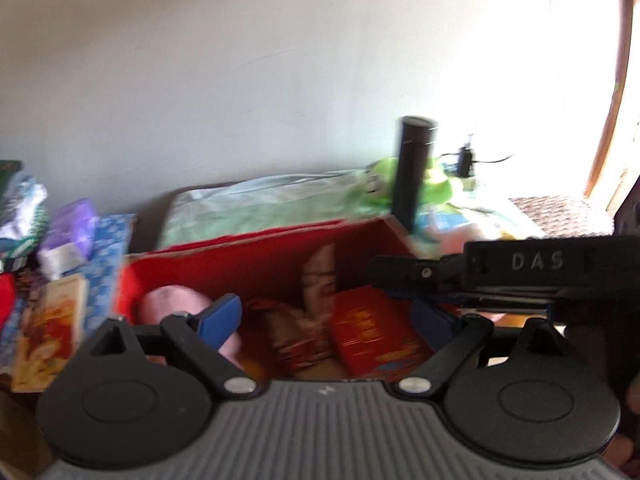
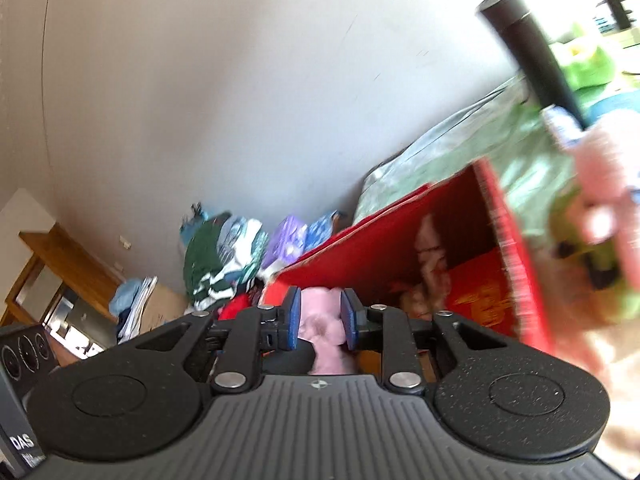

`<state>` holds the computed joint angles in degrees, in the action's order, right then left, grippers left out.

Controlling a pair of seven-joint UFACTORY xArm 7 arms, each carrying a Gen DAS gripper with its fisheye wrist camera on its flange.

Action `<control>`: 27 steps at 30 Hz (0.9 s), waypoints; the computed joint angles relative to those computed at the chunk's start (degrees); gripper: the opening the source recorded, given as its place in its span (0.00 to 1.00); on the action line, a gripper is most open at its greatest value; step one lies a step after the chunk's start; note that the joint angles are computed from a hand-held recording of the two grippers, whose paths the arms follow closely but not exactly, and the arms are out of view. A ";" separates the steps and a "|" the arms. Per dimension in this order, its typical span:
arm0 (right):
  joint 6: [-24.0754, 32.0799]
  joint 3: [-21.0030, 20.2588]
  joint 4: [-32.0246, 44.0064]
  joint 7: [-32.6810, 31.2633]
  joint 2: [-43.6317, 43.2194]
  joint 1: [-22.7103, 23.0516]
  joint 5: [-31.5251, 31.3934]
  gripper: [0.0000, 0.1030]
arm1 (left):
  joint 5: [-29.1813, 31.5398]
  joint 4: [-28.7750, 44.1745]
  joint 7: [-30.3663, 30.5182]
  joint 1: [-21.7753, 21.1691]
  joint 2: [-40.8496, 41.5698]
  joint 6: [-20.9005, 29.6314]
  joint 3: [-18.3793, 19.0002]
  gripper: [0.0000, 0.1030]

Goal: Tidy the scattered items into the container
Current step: 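Move both grippers to the yellow Pooh plush and grasp it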

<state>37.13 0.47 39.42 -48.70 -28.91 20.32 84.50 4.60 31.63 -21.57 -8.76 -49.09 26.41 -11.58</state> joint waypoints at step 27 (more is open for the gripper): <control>17.89 -19.24 7.12 1.36 15.88 -26.80 -16.73 0.35 | 23.46 32.11 -35.47 -4.29 50.44 -9.12 -18.12 0.93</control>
